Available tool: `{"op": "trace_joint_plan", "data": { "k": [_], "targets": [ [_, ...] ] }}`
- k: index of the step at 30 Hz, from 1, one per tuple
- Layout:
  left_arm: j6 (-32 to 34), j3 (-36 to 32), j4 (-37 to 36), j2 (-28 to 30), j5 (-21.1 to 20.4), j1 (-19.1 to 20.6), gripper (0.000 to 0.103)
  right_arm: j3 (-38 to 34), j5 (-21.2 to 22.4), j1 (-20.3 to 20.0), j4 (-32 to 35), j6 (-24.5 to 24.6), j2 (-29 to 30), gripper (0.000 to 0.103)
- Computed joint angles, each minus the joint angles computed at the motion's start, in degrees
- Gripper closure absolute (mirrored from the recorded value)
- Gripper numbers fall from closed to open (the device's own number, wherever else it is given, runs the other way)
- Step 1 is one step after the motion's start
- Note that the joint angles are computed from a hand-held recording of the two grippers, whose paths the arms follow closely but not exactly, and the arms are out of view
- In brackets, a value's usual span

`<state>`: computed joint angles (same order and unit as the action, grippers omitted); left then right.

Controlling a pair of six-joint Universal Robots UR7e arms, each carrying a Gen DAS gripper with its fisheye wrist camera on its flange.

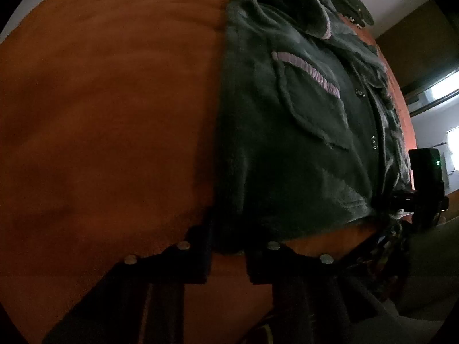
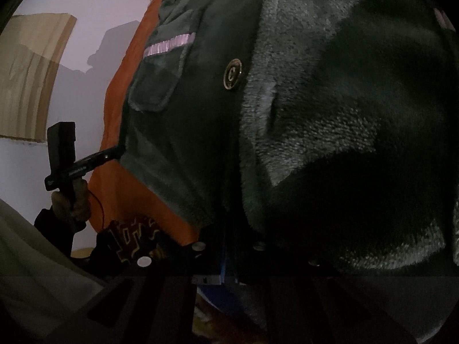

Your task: Fold clothes

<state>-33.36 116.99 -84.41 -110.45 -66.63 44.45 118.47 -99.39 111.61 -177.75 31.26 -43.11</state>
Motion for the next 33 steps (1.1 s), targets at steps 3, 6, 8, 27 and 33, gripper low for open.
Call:
{"op": "trace_joint_plan", "data": {
  "k": [3,6,8,27,33],
  "targets": [
    [-1.20,0.37,1.29,-0.52,1.47,-1.26,0.089,-0.03,0.16,0.01,-0.29,0.22,0.10,0.100],
    [-0.03,1.07,1.22,-1.21,1.28,0.02,0.089,-0.27,-0.05,-0.06,-0.43,-0.04,0.45,0.100],
    [-0.19,0.83,1.22,-0.75,1.31,0.06,0.088,-0.50,-0.19,-0.10,-0.36,-0.06,0.67,0.100],
    [23.48,-22.14,-11.04,24.68,8.96,-3.11,0.068,-3.82,-15.60,3.01,1.02,-9.99,-7.74,0.075],
    [25.86,-32.79,-13.90,37.60,7.61,-0.48,0.064,-6.22,-20.45,0.91,3.53,-14.11,-11.42,0.075]
  ]
}}
